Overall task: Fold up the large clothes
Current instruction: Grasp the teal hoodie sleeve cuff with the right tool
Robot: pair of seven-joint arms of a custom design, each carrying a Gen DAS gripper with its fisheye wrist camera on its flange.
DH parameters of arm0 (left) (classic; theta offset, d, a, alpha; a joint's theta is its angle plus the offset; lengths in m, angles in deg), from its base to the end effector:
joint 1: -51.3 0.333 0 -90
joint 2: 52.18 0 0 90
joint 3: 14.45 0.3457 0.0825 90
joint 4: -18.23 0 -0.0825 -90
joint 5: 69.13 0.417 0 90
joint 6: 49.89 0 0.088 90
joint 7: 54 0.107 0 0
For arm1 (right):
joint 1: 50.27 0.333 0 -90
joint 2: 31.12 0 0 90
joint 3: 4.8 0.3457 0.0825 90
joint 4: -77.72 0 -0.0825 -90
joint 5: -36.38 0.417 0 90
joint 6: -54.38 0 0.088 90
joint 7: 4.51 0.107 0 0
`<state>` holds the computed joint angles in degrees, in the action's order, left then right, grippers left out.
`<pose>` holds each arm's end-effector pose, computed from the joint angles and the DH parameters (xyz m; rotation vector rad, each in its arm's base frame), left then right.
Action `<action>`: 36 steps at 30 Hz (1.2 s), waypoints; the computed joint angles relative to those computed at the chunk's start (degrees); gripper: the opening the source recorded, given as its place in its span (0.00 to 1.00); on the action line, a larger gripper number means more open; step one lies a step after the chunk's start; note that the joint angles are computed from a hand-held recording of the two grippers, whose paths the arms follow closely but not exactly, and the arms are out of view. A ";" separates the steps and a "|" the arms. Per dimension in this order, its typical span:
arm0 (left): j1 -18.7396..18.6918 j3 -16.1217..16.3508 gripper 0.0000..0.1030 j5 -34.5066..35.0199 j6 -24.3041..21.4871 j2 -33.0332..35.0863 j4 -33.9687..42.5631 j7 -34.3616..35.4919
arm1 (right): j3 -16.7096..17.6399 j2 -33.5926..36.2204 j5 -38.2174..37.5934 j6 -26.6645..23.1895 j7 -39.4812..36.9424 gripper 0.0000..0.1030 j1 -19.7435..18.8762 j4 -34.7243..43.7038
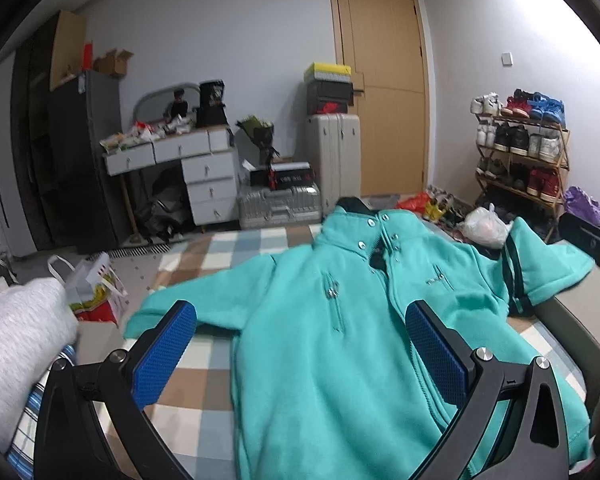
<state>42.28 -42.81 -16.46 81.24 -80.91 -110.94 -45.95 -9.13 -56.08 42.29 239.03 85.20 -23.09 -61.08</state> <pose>0.3683 -0.3094 0.6152 -1.6965 1.2629 -0.7384 0.4430 0.1691 0.6346 -1.5732 1.1851 -0.6909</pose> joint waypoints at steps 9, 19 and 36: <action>-1.38 0.07 0.99 -1.16 0.11 3.33 2.44 2.99 | -10.60 8.55 3.66 -10.01 -8.25 1.00 -6.27 11.25; -3.93 1.76 0.99 -2.53 -1.87 7.54 4.72 8.09 | -10.61 31.12 14.99 -28.03 -6.99 1.00 -24.89 37.42; -6.55 4.10 0.99 -6.21 -5.51 11.29 6.78 14.62 | -1.92 56.18 10.40 -50.16 5.95 0.66 -38.08 69.85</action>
<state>35.73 -38.71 -22.68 75.73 -69.62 -104.15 -31.33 -11.05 0.10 52.69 188.88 91.15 -61.17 8.78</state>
